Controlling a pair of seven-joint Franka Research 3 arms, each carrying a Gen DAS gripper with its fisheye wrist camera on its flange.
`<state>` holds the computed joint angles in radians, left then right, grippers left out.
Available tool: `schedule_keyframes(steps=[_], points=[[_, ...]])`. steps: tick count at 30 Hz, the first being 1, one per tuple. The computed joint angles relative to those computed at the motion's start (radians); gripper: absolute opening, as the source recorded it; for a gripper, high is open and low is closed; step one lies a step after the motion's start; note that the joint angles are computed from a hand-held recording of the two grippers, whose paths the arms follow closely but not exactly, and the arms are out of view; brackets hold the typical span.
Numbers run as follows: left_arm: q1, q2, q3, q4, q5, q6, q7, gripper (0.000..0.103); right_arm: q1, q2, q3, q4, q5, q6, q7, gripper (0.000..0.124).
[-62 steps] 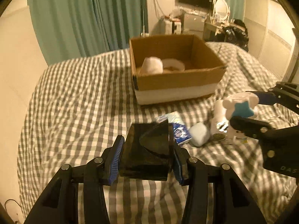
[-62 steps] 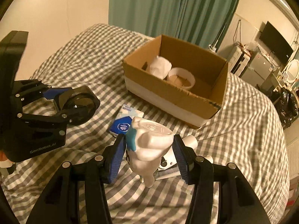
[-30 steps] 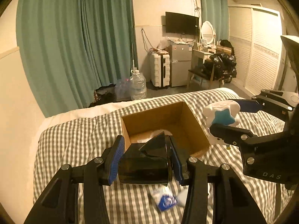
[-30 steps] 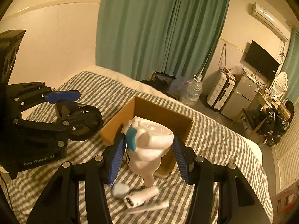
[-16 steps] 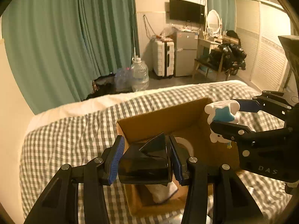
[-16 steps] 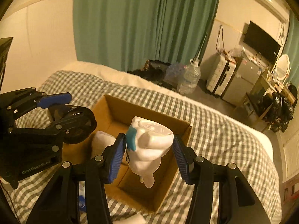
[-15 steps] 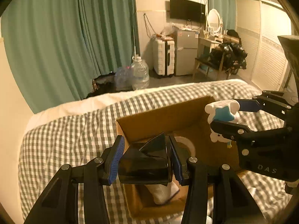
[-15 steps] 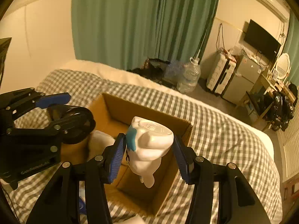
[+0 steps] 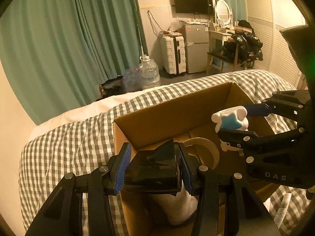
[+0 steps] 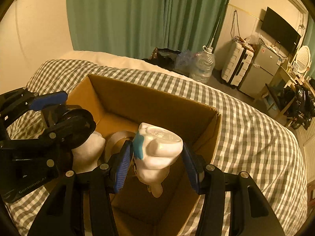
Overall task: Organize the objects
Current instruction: 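Carry the black cup into the box with the left tool while the right tool drops the figurine in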
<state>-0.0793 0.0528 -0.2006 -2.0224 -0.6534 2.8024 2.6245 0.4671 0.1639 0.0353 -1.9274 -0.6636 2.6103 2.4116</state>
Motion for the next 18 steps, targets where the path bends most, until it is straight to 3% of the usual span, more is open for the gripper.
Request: schedule_keyframes(steps=[5,10,12,15,18], points=[[-0.006,-0.022,0.002,-0.018,-0.004,0.014,0.017,0.048,-0.003,-0.019,0.001,-0.014,0.005,0.012,0.011,0.051],[-0.015,-0.065,0.026,-0.041,0.004,-0.008,-0.007,0.05,-0.01,-0.063,0.005,-0.049,-0.051,0.032,0.106,0.051],[-0.025,-0.086,0.036,-0.061,0.012,0.017,-0.006,0.061,-0.018,-0.088,0.014,-0.065,-0.063,0.033,0.133,0.054],[-0.052,-0.136,0.061,-0.101,-0.034,0.048,0.038,0.078,-0.037,-0.132,0.036,-0.089,-0.066,0.036,0.149,0.068],[-0.083,-0.191,0.101,-0.13,-0.074,0.041,0.071,0.079,-0.052,-0.182,0.066,-0.107,-0.088,0.006,0.169,0.068]])
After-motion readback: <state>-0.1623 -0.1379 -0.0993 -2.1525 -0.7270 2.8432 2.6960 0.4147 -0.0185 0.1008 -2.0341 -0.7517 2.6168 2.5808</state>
